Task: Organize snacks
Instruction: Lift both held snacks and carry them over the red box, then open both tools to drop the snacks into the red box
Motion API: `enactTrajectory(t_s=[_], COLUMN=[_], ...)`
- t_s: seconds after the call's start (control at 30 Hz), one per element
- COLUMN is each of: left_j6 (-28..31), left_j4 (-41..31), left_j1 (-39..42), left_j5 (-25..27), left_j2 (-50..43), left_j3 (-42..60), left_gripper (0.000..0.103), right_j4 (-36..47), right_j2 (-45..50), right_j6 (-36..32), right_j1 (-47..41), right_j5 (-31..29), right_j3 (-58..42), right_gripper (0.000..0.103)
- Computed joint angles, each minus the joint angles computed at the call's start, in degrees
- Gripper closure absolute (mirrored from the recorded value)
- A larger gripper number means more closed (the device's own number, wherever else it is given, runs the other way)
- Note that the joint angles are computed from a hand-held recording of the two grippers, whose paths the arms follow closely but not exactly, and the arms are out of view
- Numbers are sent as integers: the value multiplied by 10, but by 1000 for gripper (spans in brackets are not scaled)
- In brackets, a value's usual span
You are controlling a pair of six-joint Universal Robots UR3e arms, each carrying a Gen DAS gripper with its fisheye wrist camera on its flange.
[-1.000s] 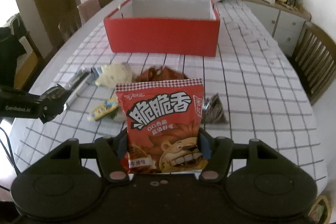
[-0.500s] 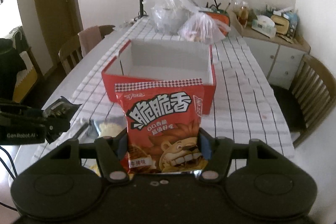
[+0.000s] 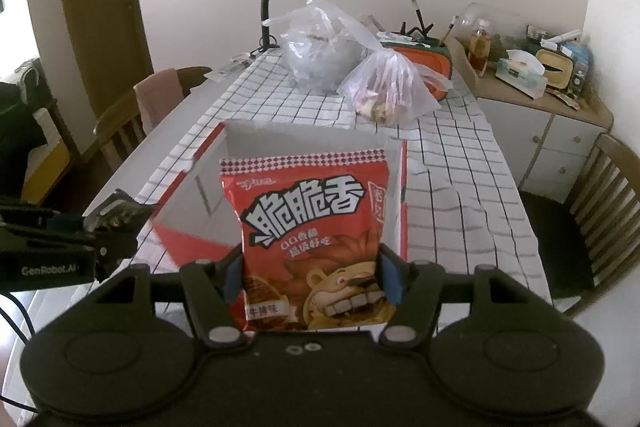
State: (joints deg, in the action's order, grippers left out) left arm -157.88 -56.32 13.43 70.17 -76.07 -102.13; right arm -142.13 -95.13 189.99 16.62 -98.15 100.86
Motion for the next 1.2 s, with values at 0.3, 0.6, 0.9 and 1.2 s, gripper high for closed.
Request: enactTrajectory(t_s=[0.3, 0.6, 0.9, 1.2], left_j6=[-51, -74, -76, -75], left_j4=[41, 24, 4, -5], left_j1=[-77, -117, -146, -161], left_j5=[66, 111, 148, 170], left_j2=[-180, -294, -362, -388], left_j3=[140, 240, 284, 294], left_gripper=[69, 69, 69, 69], right_j4=[7, 50, 76, 81], right_j2=[119, 222, 292, 311], right_j6=[-48, -72, -102, -119], right_j1=[-60, -71, -62, -61], right_j5=[45, 45, 50, 54], right_j3=[-97, -189, -227, -232], right_gripper=[39, 39, 39, 39])
